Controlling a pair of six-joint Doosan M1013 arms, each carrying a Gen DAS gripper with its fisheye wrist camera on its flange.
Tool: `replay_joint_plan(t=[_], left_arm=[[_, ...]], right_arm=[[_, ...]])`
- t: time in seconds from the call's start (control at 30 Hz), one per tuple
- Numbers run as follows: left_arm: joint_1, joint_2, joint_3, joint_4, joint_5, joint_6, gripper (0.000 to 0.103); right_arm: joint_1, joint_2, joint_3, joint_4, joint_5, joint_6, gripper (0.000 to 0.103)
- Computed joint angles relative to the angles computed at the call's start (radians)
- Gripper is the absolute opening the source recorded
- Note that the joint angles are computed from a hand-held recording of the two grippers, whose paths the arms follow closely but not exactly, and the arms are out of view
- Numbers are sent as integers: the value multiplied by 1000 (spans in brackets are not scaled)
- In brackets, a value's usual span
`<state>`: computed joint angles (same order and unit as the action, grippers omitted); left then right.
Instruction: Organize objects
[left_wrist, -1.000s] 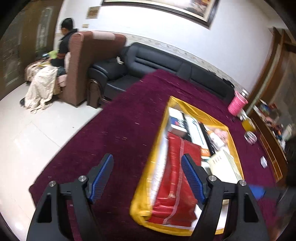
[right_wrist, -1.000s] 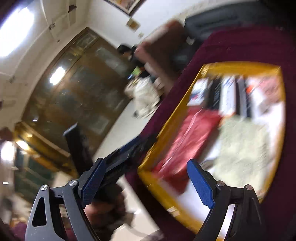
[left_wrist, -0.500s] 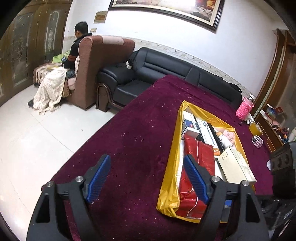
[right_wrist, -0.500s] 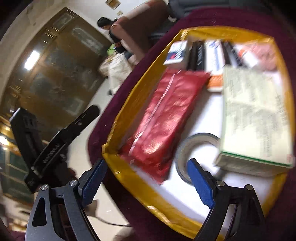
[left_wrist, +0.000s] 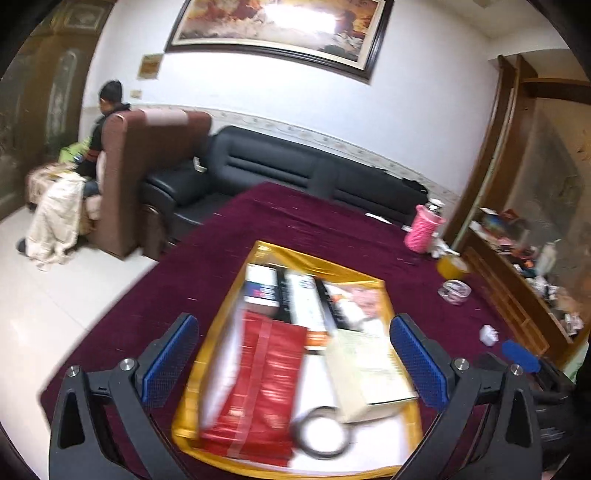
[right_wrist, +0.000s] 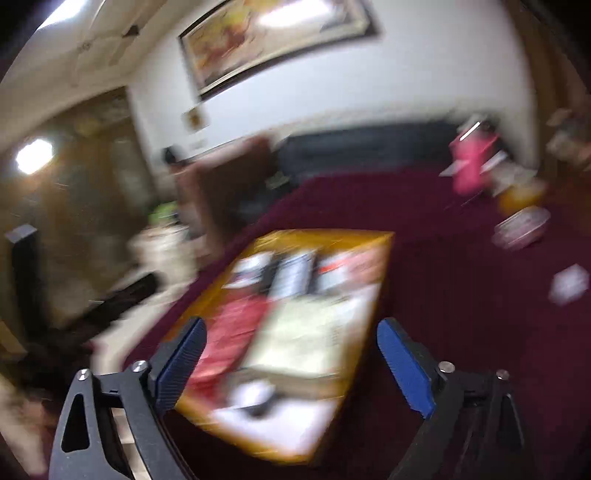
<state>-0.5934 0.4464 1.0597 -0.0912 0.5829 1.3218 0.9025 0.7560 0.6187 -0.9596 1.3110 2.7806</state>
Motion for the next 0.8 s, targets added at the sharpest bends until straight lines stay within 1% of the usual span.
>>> replay_joint_plan(t=[0.03,0.07,0.1,0.13,0.17,0.2,0.27,0.3,0.33,0.37,0.43,0.47,0.53,0.63,0.8], left_arm=[[-7,0,0,6,1,-15,103],[-17,1,-1,39,5,-47,103],[-30,-1,1,102,11,-105,103],[-43,-2,3,174,23,-170,103],[-52,-3,4,210,33,-202,103],[-59,-2,3,222,45,-206,103],[-61,0,2,169,61,-146,103],[-65,-1,5,172,67,-151,103],[-75,-2,5,227,84,-201,103],[-87,-7,15,310,90,-268,103],[-123,-5,14,542,142,-414,103],[-134,-4,13,603,162,-448,103],[-154,3,4,701,216,-499,103],[-169,7,2,795,262,-564,103],[-168,8,0,826,292,-586,103]], right_arm=[[6,42,-56,-60,89,-54,102],[8,56,-76,-84,158,-75,103],[8,57,-75,-79,174,-92,103],[1,37,-32,-56,163,-80,103],[-4,26,-8,-30,154,-70,103],[-11,4,32,-6,138,-54,103],[-19,-26,89,31,108,-31,103],[-21,-27,93,35,113,-31,103],[-13,-30,88,32,133,-39,103],[-12,-33,85,25,152,-51,103],[-9,-29,78,1,201,-67,103],[-7,-40,91,-2,216,-74,103],[-13,-33,77,1,223,-94,103],[-13,-28,72,-2,231,-110,103],[-9,-9,46,0,243,-152,103]])
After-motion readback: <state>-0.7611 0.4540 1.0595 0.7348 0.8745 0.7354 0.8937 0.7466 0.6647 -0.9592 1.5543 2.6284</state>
